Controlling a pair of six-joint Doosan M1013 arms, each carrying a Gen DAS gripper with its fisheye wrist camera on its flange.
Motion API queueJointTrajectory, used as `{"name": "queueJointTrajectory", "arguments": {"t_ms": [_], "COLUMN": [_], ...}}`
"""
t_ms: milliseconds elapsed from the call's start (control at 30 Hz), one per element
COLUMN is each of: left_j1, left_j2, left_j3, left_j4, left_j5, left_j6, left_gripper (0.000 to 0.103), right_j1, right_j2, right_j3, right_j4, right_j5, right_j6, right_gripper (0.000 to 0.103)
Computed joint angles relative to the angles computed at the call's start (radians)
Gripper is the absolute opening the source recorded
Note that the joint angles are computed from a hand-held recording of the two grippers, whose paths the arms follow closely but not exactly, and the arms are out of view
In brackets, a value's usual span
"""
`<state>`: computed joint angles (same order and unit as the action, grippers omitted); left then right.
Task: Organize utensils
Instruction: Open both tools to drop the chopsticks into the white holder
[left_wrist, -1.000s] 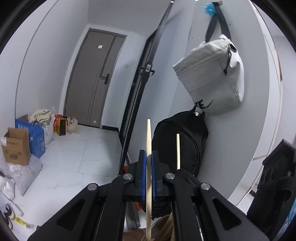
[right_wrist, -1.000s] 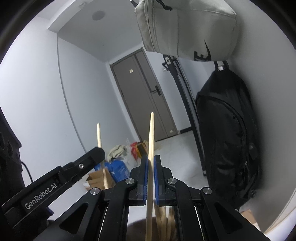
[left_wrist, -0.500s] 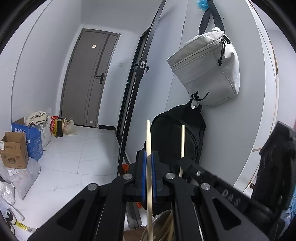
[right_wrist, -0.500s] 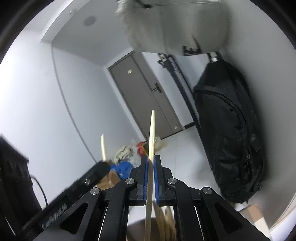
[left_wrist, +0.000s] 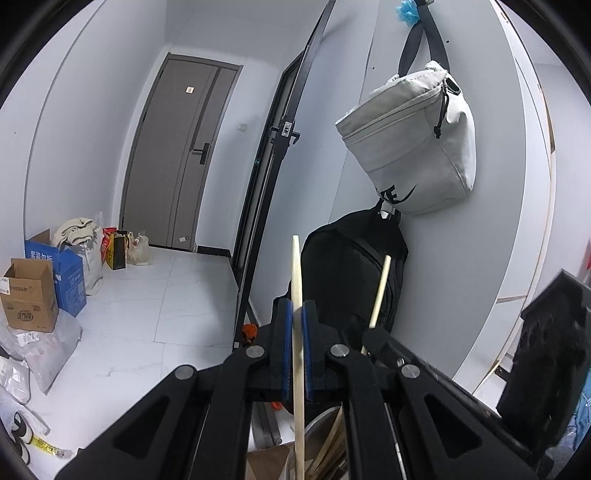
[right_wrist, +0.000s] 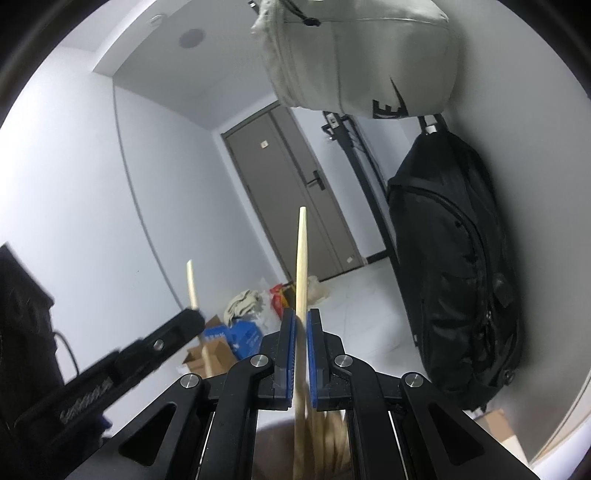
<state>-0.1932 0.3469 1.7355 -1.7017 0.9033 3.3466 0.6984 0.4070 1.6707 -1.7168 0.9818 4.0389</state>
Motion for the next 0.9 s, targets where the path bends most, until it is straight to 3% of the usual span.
{"name": "queueJointTrajectory", "arguments": {"t_ms": [267, 567, 633, 700, 733, 800, 833, 867, 900], "left_j1": [0.006, 0.013, 0.017, 0.017, 0.017, 0.019, 0.021, 0.022, 0.021], "left_j2": [-0.016, -0.027, -0.023, -0.024, -0.029, -0.044, -0.054, -0.067, -0.079], "left_j3": [0.018, 0.007, -0.004, -0.014, -0.015, -0.009, 0.000, 0.011, 0.022], "left_j4": [0.048, 0.207, 0.256, 0.317, 0.341, 0.367, 0.366, 0.366, 0.365], "left_j5": [0.009, 0.057, 0.070, 0.064, 0.052, 0.036, 0.029, 0.014, -0.003], "left_j6": [-0.010, -0.098, -0.146, -0.204, -0.230, -0.267, -0.277, -0.285, -0.286], "left_gripper": [0.002, 0.002, 0.002, 0.002, 0.007, 0.027, 0.043, 0.053, 0.053], "right_j1": [0.025, 0.027, 0.030, 0.040, 0.051, 0.068, 0.077, 0.088, 0.094], "right_j2": [-0.012, -0.037, -0.050, -0.062, -0.073, -0.088, -0.096, -0.104, -0.110], "right_j3": [0.018, 0.033, 0.042, 0.053, 0.064, 0.078, 0.084, 0.088, 0.091], "right_j4": [0.007, 0.124, 0.154, 0.170, 0.183, 0.188, 0.196, 0.210, 0.216], "right_j5": [-0.062, -0.209, -0.229, -0.221, -0.207, -0.177, -0.157, -0.136, -0.127], "right_j6": [-0.097, -0.260, -0.276, -0.275, -0.268, -0.249, -0.246, -0.247, -0.246], "right_gripper": [0.005, 0.008, 0.011, 0.026, 0.031, 0.049, 0.052, 0.058, 0.063]}}
